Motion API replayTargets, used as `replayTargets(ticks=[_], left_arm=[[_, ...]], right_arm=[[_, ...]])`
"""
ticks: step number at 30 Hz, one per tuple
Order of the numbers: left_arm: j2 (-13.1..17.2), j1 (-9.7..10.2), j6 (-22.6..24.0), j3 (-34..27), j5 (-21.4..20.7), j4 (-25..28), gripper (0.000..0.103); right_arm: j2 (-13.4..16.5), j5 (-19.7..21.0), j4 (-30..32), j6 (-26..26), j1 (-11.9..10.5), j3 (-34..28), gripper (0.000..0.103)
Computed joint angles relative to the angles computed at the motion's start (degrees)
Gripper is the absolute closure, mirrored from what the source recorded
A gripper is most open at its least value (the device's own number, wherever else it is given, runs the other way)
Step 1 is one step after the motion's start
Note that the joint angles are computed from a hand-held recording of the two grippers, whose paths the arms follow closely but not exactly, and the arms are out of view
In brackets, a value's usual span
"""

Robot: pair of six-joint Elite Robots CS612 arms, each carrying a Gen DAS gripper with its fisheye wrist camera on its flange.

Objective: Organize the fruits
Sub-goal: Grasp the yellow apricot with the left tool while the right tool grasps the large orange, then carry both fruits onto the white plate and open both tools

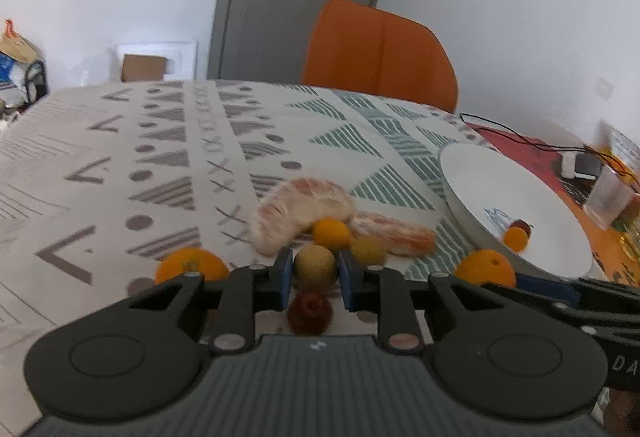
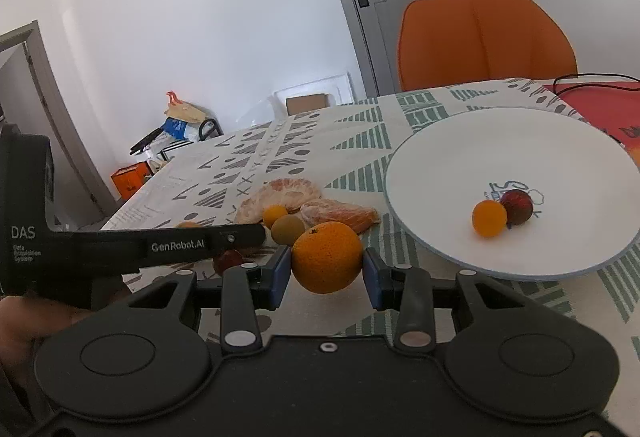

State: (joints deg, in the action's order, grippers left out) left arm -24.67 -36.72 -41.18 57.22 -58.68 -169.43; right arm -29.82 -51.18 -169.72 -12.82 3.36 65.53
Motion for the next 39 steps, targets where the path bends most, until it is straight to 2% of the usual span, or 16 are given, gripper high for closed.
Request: replayTargets(ticks=[18, 27, 39], left_arm=[[-1.3, -1.13, 3.4, 0.9, 2.9, -4.1, 0.08], [-0.2, -1.9, 6.0, -1.8, 4.0, -3.5, 0.08], [2.5, -2.44, 9.2, -7.7, 3.1, -1.0, 0.08]], right_arm=[[-0.3, -0.6, -6.3, 4.6, -0.8, 1.1, 0.066], [-0.5, -2.3, -10.2, 7.2, -1.4, 1.8, 0.066], [-0.2, -5.7, -14.2, 10.8, -2.4, 2.0, 0.066]])
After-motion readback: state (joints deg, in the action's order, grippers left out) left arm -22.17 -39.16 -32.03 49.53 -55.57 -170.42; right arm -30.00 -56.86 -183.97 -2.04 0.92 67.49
